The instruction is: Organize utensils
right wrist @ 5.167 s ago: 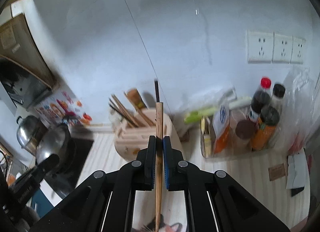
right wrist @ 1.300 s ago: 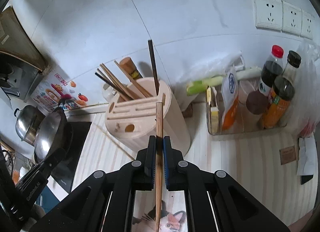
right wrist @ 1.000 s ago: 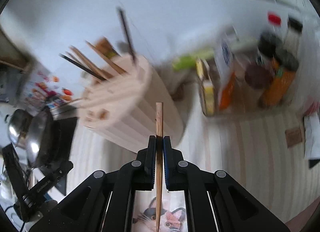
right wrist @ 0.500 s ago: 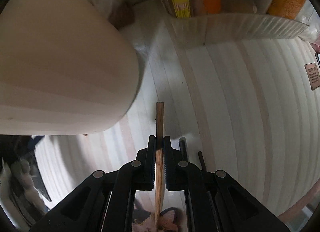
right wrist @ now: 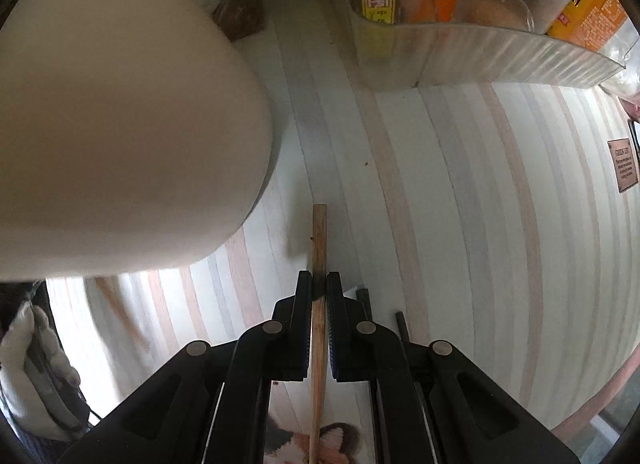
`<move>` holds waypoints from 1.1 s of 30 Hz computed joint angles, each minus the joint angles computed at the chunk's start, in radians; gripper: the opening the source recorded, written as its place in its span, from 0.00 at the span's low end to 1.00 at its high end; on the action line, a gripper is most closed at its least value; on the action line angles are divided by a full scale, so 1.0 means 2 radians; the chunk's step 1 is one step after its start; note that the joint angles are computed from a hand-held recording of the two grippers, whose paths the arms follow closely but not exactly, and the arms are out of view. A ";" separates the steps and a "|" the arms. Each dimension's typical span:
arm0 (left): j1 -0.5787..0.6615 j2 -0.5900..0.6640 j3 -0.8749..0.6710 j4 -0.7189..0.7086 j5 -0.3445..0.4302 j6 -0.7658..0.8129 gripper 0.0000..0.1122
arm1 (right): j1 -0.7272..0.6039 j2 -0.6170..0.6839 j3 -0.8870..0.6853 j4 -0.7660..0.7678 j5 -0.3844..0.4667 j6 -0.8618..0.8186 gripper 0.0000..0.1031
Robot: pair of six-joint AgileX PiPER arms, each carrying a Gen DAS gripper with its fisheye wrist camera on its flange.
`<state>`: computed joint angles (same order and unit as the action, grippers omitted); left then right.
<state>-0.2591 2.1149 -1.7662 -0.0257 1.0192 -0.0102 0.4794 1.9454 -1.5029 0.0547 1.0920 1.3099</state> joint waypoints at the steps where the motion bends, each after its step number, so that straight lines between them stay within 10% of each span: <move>1: 0.000 -0.020 0.031 0.000 -0.008 0.012 0.05 | 0.002 0.001 -0.002 0.001 0.001 -0.003 0.07; 14: 0.058 -0.301 0.411 -0.112 -0.016 0.172 0.07 | 0.095 0.016 -0.020 -0.005 0.016 -0.039 0.07; 23: 0.034 -0.252 0.362 -0.120 -0.020 0.214 0.14 | 0.081 0.020 -0.029 0.002 0.023 -0.055 0.07; 33: -0.114 -0.231 0.342 -0.035 -0.059 0.048 0.04 | 0.088 0.021 -0.033 -0.011 0.027 -0.044 0.07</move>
